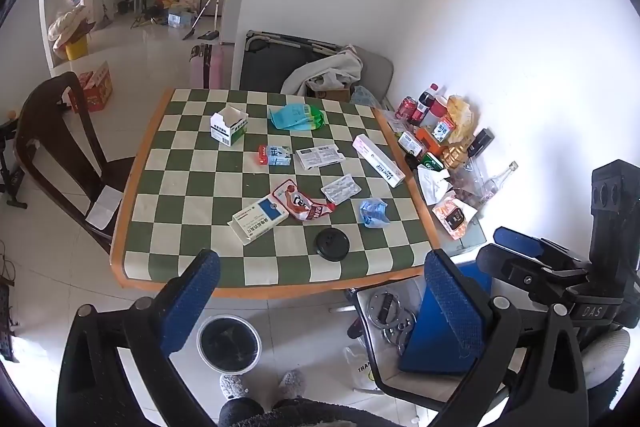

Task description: Collect trash

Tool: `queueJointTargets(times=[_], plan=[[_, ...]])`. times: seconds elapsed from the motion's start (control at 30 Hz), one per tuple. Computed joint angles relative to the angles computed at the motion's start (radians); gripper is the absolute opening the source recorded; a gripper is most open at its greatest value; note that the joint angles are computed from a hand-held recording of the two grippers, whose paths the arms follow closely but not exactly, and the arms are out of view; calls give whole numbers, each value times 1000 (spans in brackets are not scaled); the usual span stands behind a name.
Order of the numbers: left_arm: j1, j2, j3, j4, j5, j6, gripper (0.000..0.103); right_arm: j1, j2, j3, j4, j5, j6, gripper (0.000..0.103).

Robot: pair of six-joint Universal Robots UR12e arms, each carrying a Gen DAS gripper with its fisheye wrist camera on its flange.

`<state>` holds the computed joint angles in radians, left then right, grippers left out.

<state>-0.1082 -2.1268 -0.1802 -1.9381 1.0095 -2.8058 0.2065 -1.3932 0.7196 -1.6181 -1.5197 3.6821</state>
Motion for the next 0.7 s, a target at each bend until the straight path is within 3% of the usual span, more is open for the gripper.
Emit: queueJointTargets(times=[0.7], plan=[[-1, 12, -26, 23, 2, -3, 103, 1, -8, 11, -6, 4, 4, 103]])
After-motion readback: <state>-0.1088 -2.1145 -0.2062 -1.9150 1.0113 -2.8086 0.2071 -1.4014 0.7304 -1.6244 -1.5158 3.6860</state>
